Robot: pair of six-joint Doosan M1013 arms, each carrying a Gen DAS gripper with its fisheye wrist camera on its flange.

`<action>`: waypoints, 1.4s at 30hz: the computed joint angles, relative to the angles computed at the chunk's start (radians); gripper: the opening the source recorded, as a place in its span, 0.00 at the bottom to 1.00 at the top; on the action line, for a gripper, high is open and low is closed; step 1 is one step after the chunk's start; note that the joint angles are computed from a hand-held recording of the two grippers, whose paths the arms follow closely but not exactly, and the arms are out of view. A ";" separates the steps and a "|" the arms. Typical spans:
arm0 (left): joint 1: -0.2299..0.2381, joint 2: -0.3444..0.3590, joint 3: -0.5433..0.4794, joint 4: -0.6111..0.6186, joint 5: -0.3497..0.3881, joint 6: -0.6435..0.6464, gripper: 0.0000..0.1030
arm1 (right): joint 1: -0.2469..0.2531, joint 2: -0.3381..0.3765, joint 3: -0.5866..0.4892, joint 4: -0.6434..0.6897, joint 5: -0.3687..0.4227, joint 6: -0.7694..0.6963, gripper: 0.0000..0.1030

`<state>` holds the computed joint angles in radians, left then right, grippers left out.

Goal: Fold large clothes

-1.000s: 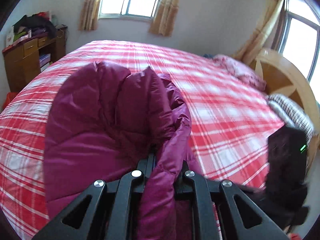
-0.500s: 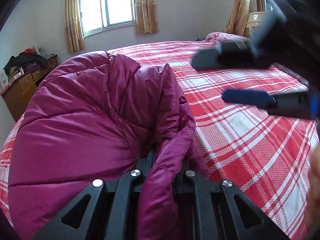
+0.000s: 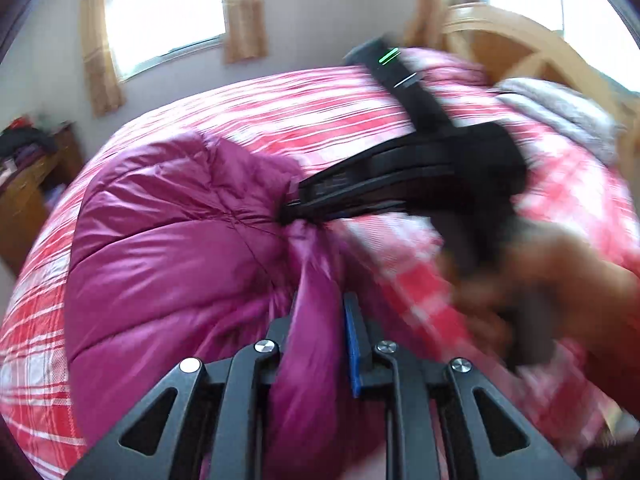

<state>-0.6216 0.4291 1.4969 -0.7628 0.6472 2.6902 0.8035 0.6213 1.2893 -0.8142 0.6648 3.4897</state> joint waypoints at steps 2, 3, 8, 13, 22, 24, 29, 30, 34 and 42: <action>0.055 -0.010 -0.009 -0.095 0.143 0.065 0.18 | 0.002 -0.001 0.002 0.002 0.007 -0.005 0.20; 0.081 -0.008 -0.018 -0.134 0.200 0.071 0.18 | 0.002 0.000 -0.002 0.006 0.015 -0.018 0.20; 0.162 0.016 -0.070 -0.288 0.257 0.014 0.18 | 0.004 0.012 -0.024 0.012 0.042 -0.058 0.20; 0.136 0.084 -0.182 -0.211 0.144 -0.161 0.18 | 0.007 0.017 -0.030 -0.001 0.052 -0.049 0.20; 0.065 0.198 -0.335 0.126 0.119 -0.484 0.18 | 0.010 0.031 -0.059 0.029 0.098 -0.120 0.20; 0.052 0.195 -0.319 0.167 0.100 -0.493 0.18 | 0.006 0.028 -0.051 0.029 0.081 -0.121 0.20; 0.039 0.197 -0.288 0.186 0.017 -0.472 0.18 | 0.000 0.019 -0.020 -0.003 0.029 -0.090 0.20; 0.033 0.199 -0.285 0.201 -0.004 -0.479 0.18 | 0.000 0.017 -0.014 -0.013 0.022 -0.072 0.20; 0.020 0.223 -0.316 0.278 -0.003 -0.546 0.18 | 0.000 0.030 -0.039 0.007 0.063 -0.103 0.20; 0.024 0.189 -0.283 0.275 -0.006 -0.494 0.18 | 0.035 0.015 -0.073 -0.007 0.188 -0.154 0.26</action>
<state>-0.5972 0.6185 1.2143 -0.4881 0.6414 2.1958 0.8382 0.6358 1.2165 -0.8208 0.8533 3.3353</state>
